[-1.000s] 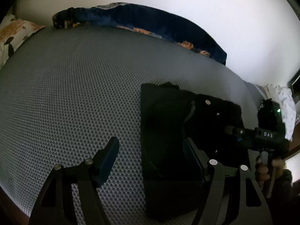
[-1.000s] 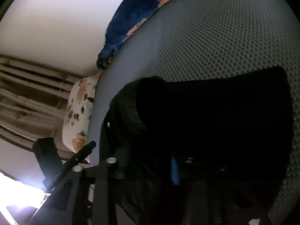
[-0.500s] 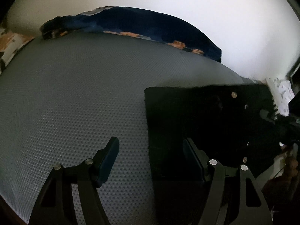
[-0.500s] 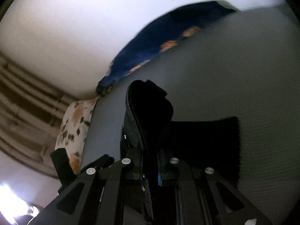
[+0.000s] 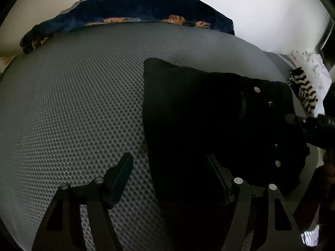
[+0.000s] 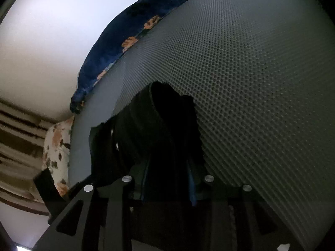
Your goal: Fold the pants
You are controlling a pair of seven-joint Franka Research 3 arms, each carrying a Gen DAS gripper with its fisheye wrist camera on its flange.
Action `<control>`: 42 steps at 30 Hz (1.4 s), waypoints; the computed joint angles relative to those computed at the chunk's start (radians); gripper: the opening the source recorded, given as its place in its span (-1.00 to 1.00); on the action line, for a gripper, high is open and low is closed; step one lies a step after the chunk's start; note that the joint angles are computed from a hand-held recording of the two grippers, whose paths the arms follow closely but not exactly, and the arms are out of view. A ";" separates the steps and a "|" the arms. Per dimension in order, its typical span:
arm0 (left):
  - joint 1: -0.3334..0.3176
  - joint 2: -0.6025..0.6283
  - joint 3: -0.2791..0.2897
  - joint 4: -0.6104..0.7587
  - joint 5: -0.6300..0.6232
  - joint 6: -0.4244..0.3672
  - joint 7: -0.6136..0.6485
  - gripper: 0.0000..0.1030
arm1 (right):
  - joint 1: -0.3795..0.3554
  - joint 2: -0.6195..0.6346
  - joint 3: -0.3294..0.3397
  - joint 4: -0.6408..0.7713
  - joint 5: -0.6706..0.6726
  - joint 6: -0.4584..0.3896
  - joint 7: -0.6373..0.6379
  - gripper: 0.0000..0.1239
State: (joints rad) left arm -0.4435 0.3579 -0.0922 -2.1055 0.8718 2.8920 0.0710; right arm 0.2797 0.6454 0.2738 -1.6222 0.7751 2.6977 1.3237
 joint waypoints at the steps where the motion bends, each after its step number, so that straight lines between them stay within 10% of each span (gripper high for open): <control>1: 0.000 -0.003 -0.004 -0.005 -0.004 0.003 0.001 0.38 | 0.004 -0.019 -0.004 -0.025 -0.002 0.011 0.002 -0.53; 20: -0.005 -0.073 -0.063 -0.074 -0.027 -0.014 0.032 0.38 | 0.034 -0.276 -0.004 -0.356 0.099 0.146 -0.078 -0.84; 42: -0.027 -0.067 -0.066 -0.036 0.016 -0.118 0.030 0.45 | 0.083 -0.229 -0.071 -0.309 -0.076 0.096 0.102 -0.60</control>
